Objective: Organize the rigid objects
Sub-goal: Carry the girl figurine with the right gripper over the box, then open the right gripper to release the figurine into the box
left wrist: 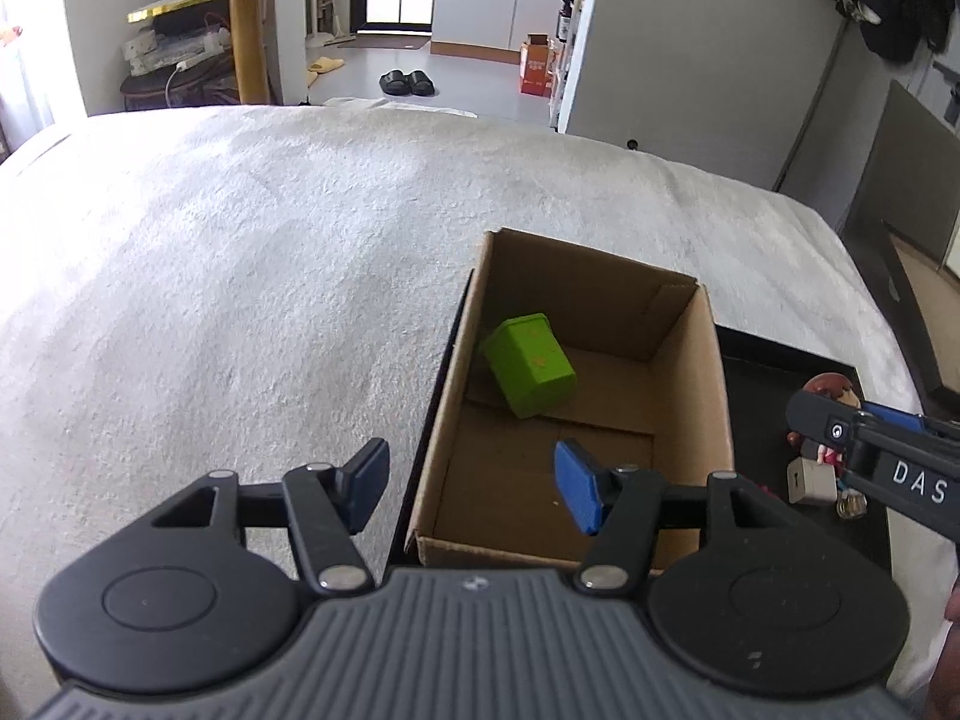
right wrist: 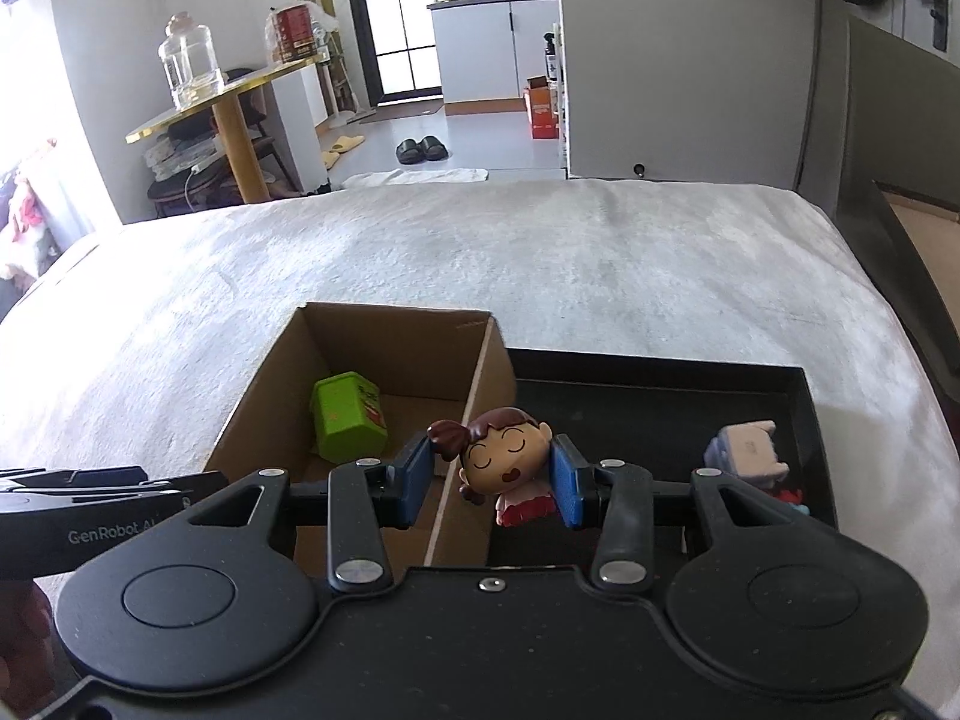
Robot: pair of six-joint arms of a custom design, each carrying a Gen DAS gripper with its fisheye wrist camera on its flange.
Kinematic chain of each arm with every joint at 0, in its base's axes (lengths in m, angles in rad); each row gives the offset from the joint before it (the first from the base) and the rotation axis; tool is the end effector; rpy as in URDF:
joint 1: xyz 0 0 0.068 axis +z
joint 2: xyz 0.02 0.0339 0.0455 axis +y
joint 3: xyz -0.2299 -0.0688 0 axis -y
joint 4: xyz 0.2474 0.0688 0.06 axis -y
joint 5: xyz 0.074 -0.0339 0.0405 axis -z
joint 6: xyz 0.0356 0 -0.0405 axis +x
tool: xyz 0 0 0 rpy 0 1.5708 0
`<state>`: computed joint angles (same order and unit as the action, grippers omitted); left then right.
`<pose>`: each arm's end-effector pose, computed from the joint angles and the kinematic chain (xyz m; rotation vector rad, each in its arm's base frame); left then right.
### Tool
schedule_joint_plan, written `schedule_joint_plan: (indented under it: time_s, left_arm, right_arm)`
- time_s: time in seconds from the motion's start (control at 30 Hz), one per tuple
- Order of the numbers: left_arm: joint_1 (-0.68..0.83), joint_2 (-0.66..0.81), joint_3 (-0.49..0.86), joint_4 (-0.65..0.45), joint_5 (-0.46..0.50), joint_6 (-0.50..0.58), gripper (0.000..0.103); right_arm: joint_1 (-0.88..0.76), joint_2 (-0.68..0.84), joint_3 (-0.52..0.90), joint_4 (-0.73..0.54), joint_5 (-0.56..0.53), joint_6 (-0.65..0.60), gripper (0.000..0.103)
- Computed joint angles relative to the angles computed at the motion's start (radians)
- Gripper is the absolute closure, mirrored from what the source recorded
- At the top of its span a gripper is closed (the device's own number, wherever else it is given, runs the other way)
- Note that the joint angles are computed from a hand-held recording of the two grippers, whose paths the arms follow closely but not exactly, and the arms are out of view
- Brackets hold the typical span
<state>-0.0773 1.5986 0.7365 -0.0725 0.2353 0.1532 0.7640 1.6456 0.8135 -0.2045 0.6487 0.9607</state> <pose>0.2960 -0.0312 0.1072 0.3820 2.4582 -0.2625 0.2317 0.1922 0.1121 0.4396 2.2848 -0.0254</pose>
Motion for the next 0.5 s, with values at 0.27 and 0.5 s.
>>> schedule_joint_plan:
  time_s: [0.27,0.5]
  left_arm:
    - [0.052,0.092,0.045,0.018,0.056,-0.012,0.053]
    - [0.091,0.178,0.099,-0.002,0.118,0.001,0.078]
  right_arm:
    - [-0.001,0.115,0.14,-0.028,-0.01,-0.053,0.062]
    - [-0.007,0.21,0.238,-0.033,-0.028,-0.093,0.062]
